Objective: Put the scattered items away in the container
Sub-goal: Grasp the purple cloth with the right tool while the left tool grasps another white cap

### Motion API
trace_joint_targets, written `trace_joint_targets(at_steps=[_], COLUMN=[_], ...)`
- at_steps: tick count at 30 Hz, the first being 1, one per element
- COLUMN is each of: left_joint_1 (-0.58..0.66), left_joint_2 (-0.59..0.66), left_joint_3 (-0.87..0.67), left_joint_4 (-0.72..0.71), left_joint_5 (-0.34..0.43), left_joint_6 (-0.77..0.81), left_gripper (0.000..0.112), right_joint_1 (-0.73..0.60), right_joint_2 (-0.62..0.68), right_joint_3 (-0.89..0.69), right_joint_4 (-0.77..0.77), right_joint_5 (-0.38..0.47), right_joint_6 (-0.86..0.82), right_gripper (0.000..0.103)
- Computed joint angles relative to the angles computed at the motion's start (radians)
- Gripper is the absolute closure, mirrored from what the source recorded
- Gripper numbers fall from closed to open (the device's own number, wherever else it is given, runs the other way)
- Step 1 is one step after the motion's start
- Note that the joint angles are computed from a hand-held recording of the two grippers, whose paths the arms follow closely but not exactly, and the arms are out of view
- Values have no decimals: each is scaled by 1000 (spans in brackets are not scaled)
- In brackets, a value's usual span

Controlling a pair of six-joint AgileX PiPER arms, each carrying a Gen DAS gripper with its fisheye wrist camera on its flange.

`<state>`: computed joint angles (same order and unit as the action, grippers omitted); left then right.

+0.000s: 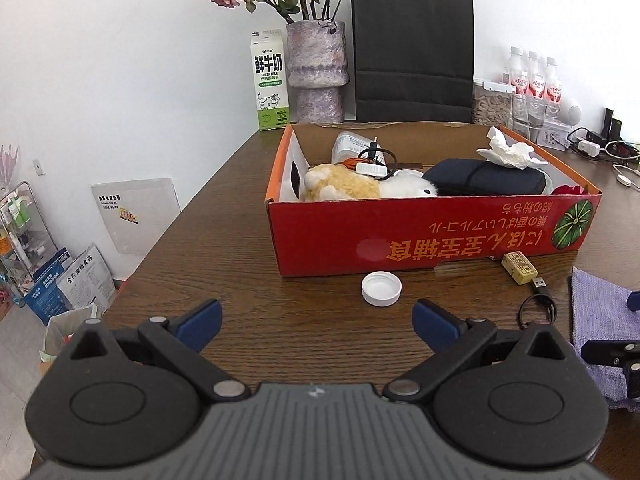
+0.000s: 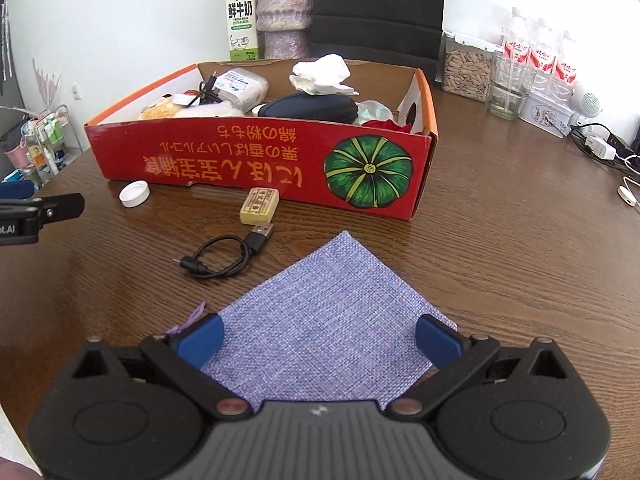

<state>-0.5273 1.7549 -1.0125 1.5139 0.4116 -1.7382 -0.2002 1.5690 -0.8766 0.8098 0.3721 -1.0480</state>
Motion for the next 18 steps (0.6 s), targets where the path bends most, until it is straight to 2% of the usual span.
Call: trace_joint_targets(at_steps=[1, 3, 4, 6, 7, 8, 9, 13, 18], left_joint_1=[1, 6, 7, 9, 8, 7, 7, 6, 7], left_joint_2=[-2, -7, -8, -11, -11, -12, -13, -9, 23], left_joint_3=[2, 6, 6, 6, 6, 8, 10, 15, -13], left_joint_4=[-1, -3, -4, -12, -13, -9, 0, 20, 34], left_joint_5=[0, -2, -2, -1, 0, 0, 0, -2, 1], left_joint_6=[-3, -10, -12, -8, -10, -15, -25, -52, -84], left_gripper=[9, 9, 9, 9, 9, 9, 9, 9, 9], right_joint_1=[0, 2, 3, 2, 5, 3, 4, -30, -52], right_joint_2=[-11, -37, -48, -62, -69, -71, -72, -65, -93], right_joint_3=[15, 42, 53, 63, 69, 69, 70, 67, 103], right_joint_4=[34, 96, 121, 149, 159, 166, 168, 223, 386], right_joint_5=[-3, -2, 2, 19, 21, 31, 33, 64, 14], right_joint_6=[-38, -109, -144, -181, -194, -200, -198, -220, -352], right_gripper=[11, 33, 39, 64, 71, 85, 96, 102, 102])
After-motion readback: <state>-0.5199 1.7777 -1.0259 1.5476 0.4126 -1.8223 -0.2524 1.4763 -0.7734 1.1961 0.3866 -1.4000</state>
